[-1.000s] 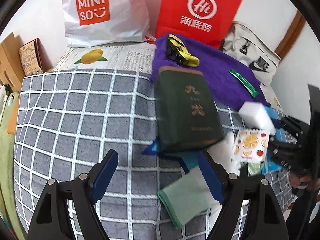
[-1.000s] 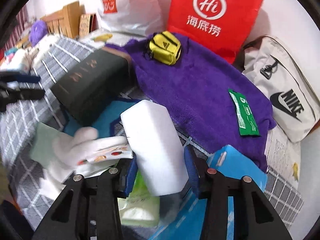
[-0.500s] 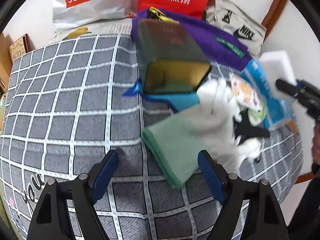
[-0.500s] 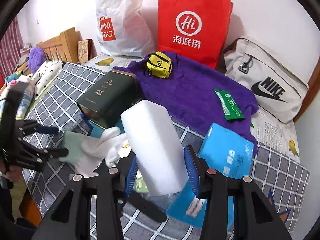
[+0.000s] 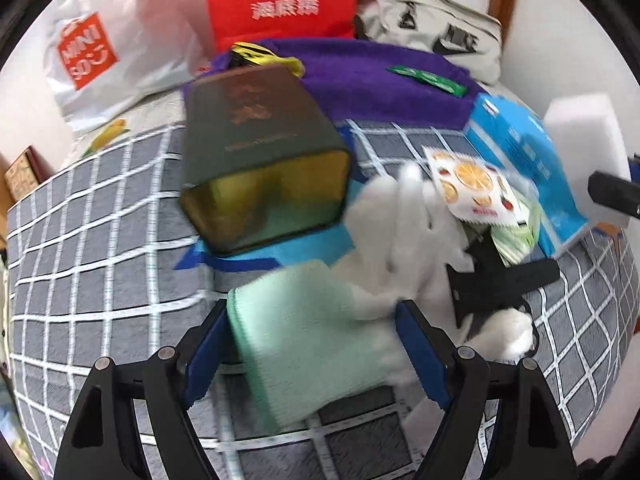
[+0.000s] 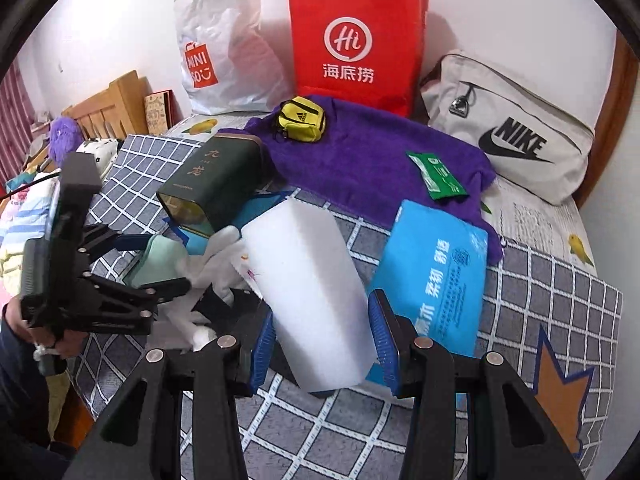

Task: Organize soft objects
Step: 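Grasp the white sponge block with the right tool, then grasp the mint-green cloth with the left tool while the right tool lifts the sponge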

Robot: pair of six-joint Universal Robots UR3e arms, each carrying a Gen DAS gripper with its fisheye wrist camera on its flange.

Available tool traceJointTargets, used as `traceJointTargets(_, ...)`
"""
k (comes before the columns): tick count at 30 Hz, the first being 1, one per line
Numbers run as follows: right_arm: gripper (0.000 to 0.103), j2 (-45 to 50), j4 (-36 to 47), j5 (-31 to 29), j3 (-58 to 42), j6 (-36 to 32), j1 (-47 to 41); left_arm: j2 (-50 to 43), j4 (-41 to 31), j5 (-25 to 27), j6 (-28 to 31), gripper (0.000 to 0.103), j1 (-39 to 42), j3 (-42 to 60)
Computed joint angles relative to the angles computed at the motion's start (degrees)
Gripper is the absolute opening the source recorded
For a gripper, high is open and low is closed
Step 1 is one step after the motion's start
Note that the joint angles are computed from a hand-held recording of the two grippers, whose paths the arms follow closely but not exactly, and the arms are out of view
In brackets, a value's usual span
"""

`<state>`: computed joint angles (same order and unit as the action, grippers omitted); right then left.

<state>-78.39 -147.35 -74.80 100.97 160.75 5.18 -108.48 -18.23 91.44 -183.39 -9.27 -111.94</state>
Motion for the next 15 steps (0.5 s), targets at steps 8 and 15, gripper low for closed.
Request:
traceJointTargets(8, 0.044, -0.8, -1.1, 1.4, 1.6, 0.7, -0.9, -1.4, 3.9, -1.2, 1.9, 0.055, -1.6, 0.2)
traceJointTargets(15, 0.044, -1.1, -1.6, 2.1, 2.1, 1.4, -1.2, -0.1, 3.4, -4.4, 1.8, 0.014, -1.1, -0.3)
